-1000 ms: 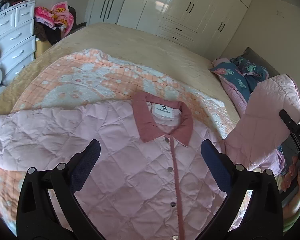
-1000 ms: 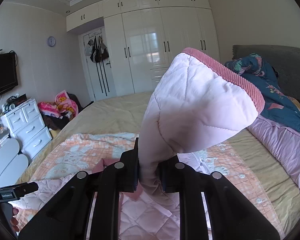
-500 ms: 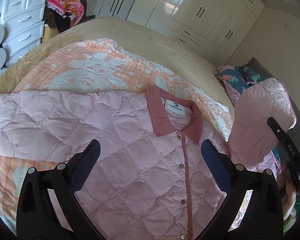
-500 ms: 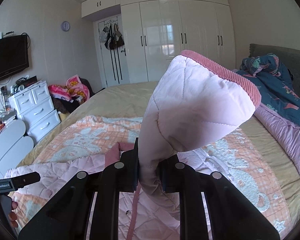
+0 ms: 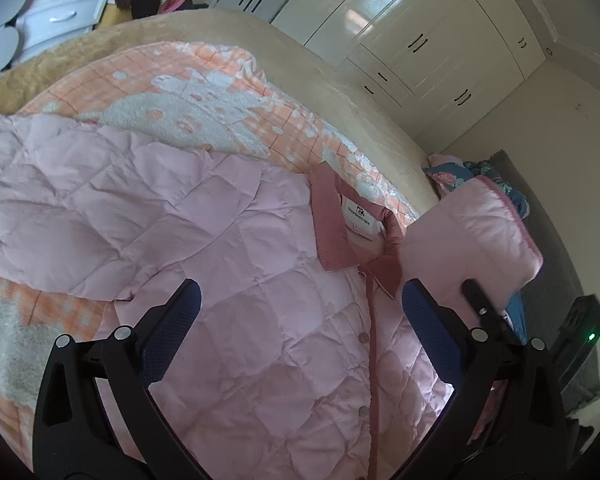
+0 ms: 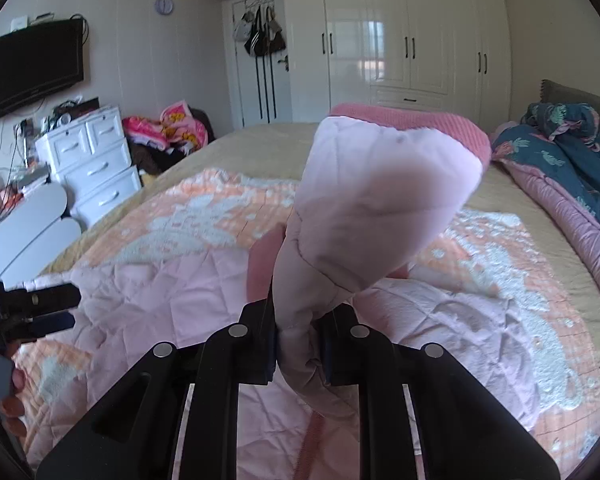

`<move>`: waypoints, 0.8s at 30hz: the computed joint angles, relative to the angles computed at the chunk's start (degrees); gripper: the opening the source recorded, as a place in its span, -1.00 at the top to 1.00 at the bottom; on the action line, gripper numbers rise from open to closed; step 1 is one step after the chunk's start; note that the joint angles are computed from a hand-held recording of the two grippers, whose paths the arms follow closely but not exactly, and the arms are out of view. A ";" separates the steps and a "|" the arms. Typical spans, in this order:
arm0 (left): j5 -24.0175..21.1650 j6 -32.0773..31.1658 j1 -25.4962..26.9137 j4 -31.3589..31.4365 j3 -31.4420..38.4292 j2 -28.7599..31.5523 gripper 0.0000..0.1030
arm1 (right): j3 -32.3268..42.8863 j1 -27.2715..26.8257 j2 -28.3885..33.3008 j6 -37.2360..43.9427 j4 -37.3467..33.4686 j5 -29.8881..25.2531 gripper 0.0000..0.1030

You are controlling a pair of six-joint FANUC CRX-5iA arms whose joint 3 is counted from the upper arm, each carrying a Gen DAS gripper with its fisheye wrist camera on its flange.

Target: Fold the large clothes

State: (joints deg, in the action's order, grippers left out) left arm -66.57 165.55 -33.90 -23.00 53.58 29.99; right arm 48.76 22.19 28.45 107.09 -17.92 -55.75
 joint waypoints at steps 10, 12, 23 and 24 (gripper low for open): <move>15.25 5.16 2.89 3.67 -13.68 -6.31 -0.84 | -5.14 3.35 0.11 1.26 0.28 -2.68 0.47; 19.47 6.70 3.43 4.58 -16.71 -7.43 -0.84 | -6.92 4.12 -0.57 2.26 0.57 -2.48 0.37; 27.87 0.24 5.97 17.94 -21.04 -5.12 -0.84 | -7.86 2.13 -2.91 9.09 -5.85 -9.98 -0.68; 28.38 -0.75 6.18 19.70 -21.29 -4.61 -0.84 | -7.78 1.23 -3.19 9.20 -6.47 -10.39 -0.69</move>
